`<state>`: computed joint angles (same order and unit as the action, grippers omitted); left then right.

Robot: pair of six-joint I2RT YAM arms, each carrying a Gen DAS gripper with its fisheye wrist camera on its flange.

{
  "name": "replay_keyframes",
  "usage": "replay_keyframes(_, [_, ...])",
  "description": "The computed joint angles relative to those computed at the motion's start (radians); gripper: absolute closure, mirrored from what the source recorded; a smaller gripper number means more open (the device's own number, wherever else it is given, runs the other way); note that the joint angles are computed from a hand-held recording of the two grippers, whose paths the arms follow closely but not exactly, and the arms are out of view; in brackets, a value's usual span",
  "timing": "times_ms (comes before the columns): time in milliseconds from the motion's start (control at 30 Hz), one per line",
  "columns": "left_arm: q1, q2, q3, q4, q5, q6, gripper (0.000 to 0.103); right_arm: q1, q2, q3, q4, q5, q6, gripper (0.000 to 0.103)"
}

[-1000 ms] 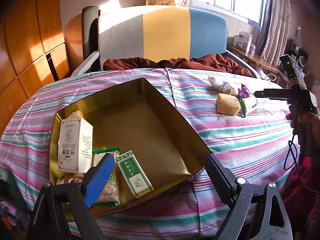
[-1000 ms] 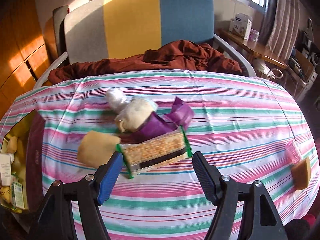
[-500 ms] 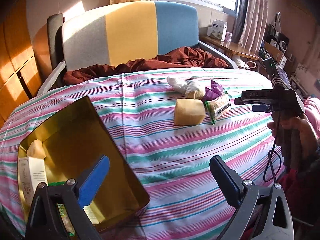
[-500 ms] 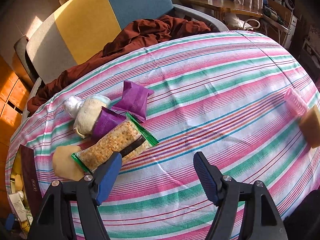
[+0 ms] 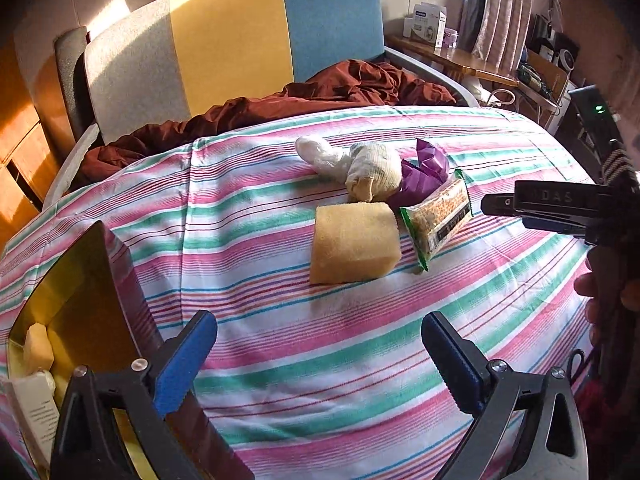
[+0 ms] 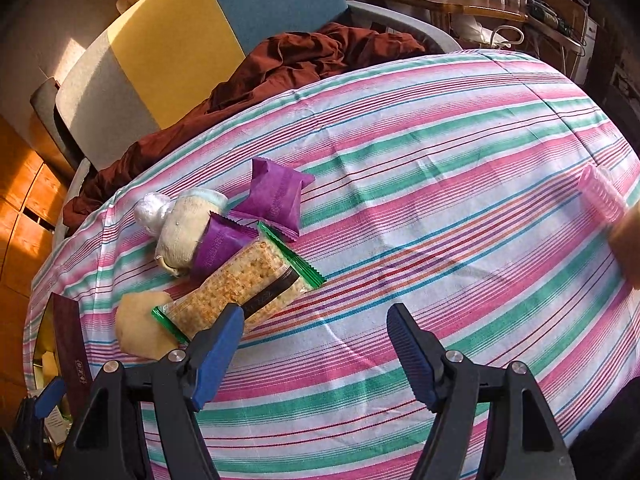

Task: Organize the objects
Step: 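Grasp the yellow sponge with the left tool, then lift the yellow sponge with the left tool while the right tool grasps the cracker packet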

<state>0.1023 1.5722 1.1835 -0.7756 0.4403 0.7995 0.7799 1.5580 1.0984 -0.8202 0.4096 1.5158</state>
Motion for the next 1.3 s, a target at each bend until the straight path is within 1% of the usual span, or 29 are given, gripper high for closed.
replay_keyframes(167, [-0.095, 0.043, -0.016, 0.105, -0.068, -0.05, 0.0, -0.018, -0.021, -0.035, 0.047, -0.023, -0.005, 0.028])
replay_keyframes(333, [-0.158, 0.08, -0.026, 0.199, -0.097, -0.097, 0.0, -0.023, -0.028, -0.049, 0.073, -0.033, -0.01, 0.028])
replay_keyframes(467, [-0.2, 0.145, 0.013, 0.22, -0.116, -0.143, 0.0, -0.03, -0.029, -0.059, 0.087, -0.047, -0.011, 0.028])
replay_keyframes(533, [-0.219, 0.183, 0.044, 0.201, -0.117, -0.152, 0.0, -0.031, -0.03, -0.061, 0.089, -0.048, -0.013, 0.028])
replay_keyframes(633, [-0.239, 0.218, 0.058, 0.223, -0.135, -0.179, 0.001, -0.035, -0.028, -0.063, 0.092, -0.054, -0.015, 0.028])
replay_keyframes(667, [-0.24, 0.238, 0.073, 0.214, -0.137, -0.188, 0.005, -0.035, -0.028, -0.065, 0.096, -0.056, -0.016, 0.028])
replay_keyframes(700, [-0.235, 0.264, 0.097, 0.189, -0.136, -0.202, 0.029, -0.036, -0.028, -0.067, 0.101, -0.059, -0.018, 0.028])
replay_keyframes(733, [-0.223, 0.291, 0.126, 0.144, -0.106, -0.209, 0.036, -0.038, -0.027, -0.067, 0.103, -0.061, -0.021, 0.028])
replay_keyframes(767, [-0.211, 0.275, 0.105, 0.163, -0.082, -0.215, 0.04, -0.039, -0.024, -0.067, 0.105, -0.064, -0.022, 0.028])
replay_keyframes(833, [-0.201, 0.237, 0.065, 0.166, -0.069, -0.206, 0.043, -0.044, -0.03, -0.081, 0.132, -0.078, -0.027, 0.028])
replay_keyframes(933, [-0.167, 0.151, -0.035, 0.169, -0.026, -0.178, 0.043, -0.059, -0.07, -0.15, 0.239, -0.124, -0.026, 0.028])
replay_keyframes(1033, [-0.113, 0.021, -0.198, 0.22, 0.006, -0.109, 0.043, -0.074, -0.101, -0.215, 0.344, -0.17, -0.011, 0.028])
replay_keyframes(1167, [0.006, -0.097, -0.319, 0.177, 0.113, 0.015, 0.043, -0.091, -0.114, -0.281, 0.488, -0.232, -0.007, 0.028])
replay_keyframes(1200, [0.033, -0.111, -0.338, 0.161, 0.139, 0.047, 0.043, -0.097, -0.119, -0.307, 0.547, -0.253, -0.002, 0.028])
replay_keyframes(1233, [0.049, -0.125, -0.36, 0.163, 0.157, 0.076, 0.042, -0.103, -0.129, -0.348, 0.633, -0.278, 0.018, 0.028])
replay_keyframes(1267, [0.06, -0.147, -0.397, 0.195, 0.17, 0.102, 0.042, -0.111, -0.136, -0.396, 0.738, -0.3, 0.051, 0.028])
replay_keyframes(1300, [0.064, -0.154, -0.417, 0.219, 0.181, 0.117, 0.042, -0.115, -0.135, -0.43, 0.818, -0.312, 0.08, 0.025])
